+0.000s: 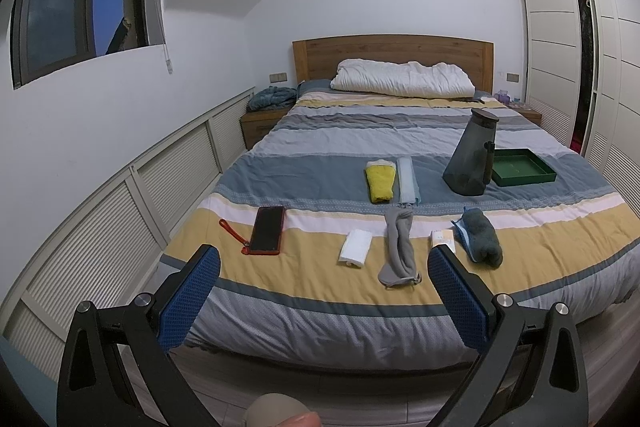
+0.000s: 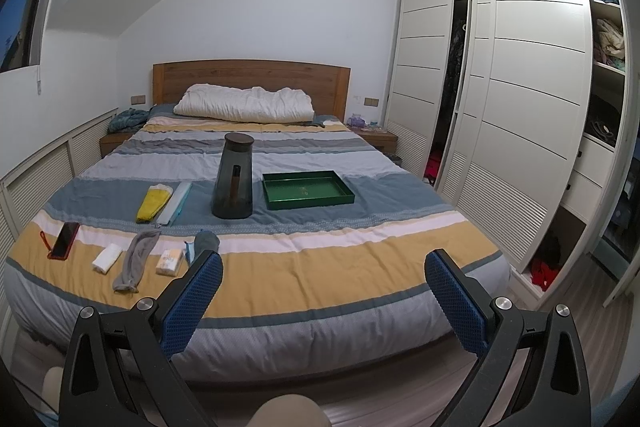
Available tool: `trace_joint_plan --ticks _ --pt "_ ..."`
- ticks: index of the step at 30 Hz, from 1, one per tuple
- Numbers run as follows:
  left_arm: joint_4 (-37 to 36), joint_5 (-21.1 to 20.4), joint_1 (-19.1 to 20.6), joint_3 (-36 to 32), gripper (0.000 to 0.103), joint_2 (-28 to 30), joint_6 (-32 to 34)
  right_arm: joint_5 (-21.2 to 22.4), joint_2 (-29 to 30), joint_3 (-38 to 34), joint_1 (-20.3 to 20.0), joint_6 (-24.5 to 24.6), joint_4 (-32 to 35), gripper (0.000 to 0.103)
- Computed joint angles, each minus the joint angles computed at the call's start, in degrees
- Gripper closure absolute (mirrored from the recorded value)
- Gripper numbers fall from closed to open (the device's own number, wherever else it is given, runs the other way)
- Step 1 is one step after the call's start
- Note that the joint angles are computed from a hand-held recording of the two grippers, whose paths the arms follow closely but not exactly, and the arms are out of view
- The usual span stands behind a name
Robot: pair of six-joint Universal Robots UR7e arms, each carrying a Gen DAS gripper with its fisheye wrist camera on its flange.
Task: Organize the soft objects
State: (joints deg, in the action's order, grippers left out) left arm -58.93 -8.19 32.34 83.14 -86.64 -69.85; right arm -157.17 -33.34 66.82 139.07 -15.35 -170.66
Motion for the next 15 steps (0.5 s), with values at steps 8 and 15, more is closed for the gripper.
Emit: trace_joint_plan --ticks 8,15 --pt "0.12 -0.15 -0.02 -0.17 0.001 0.11 -0.12 0.03 -0.11 -0.01 0.0 0.55 0.68 0.0" --pt "-3.1 -0.01 0.19 1.07 0.001 -0.16 2.19 -0.01 -0.12 0.19 0.11 0.4 0.13 0.0"
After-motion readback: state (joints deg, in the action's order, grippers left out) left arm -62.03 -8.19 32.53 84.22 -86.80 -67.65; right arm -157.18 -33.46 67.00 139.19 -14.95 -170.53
